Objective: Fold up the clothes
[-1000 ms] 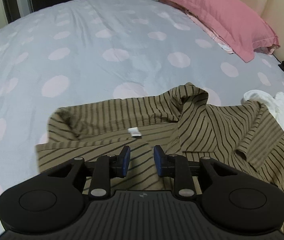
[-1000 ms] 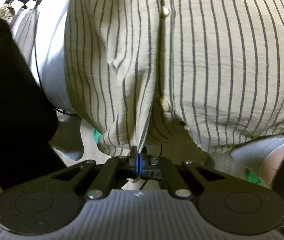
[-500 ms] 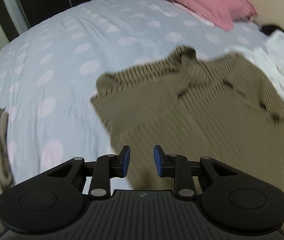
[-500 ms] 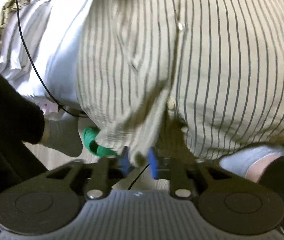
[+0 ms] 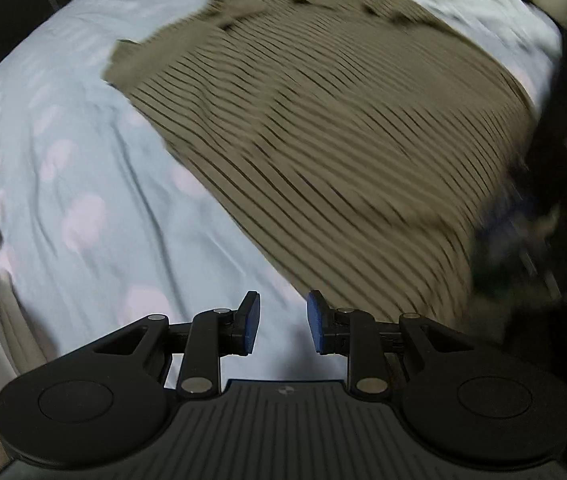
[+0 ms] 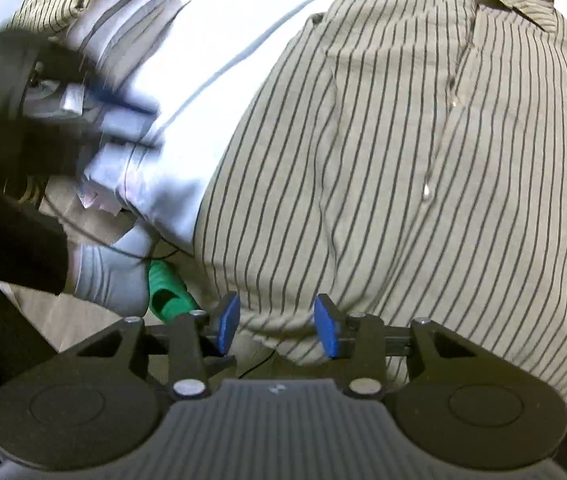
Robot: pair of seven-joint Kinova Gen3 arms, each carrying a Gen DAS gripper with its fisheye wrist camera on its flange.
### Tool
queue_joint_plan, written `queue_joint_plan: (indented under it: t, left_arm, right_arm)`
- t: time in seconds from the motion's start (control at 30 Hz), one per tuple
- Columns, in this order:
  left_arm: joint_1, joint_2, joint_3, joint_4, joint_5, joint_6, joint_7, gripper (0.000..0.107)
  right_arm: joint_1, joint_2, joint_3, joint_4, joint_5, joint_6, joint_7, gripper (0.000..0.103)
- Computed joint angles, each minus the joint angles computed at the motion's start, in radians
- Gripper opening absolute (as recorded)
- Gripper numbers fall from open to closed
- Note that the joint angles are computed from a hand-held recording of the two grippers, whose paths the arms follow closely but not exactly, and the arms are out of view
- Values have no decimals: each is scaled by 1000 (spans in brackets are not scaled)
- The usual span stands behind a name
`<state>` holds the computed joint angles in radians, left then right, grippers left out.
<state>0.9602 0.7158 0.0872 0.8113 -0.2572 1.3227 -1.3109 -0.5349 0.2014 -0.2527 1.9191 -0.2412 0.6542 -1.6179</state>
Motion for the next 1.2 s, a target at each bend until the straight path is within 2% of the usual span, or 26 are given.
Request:
queue_joint_plan:
  t: [0.23,0.37,0.5,0.6,0.67,0.83,0.9,0.97,1.0,1.03,1.2]
  left_arm:
    - [42,-25,57,227,10,-121,-49,24]
    - [54,-6,95,329,-29,-217,-181,24]
    - [75,24,86,389,-42,-291,-257,24]
    - [114,20,59,460,-105,-385,-260,24]
    - [162,27,10,475,-149,-406,-204,24]
    - [168,18,10,509,-190,-460,-166,24]
    - [166,31,16,495,-191,-456,-167,23]
    - [165,52,21,463,-182,-432,-168,14]
    - [161,66,25,433,-167,-400,-168,4]
    - [151,78,33,402,-144,-366,-169,1]
    - [93,59,84,346,-28,-259,-215,0]
  right_arm:
    - [15,44,-23,12,-50,-105,27,45]
    - [22,30,-27,18,-71,-111,40,46]
    - [22,22,-21,31,-73,-127,32,46]
    - [19,21,-17,34,-65,-127,21,47]
    - [19,21,-21,33,-64,-126,25,47]
    - [15,28,-28,30,-66,-133,44,47]
    - [2,27,-17,30,-47,-136,21,47]
    - [-17,26,0,29,-16,-135,-24,52]
    - [-25,25,7,30,0,-133,-49,52]
    - [-24,23,7,31,5,-132,-58,52]
    - [-29,22,0,29,30,-124,-83,55]
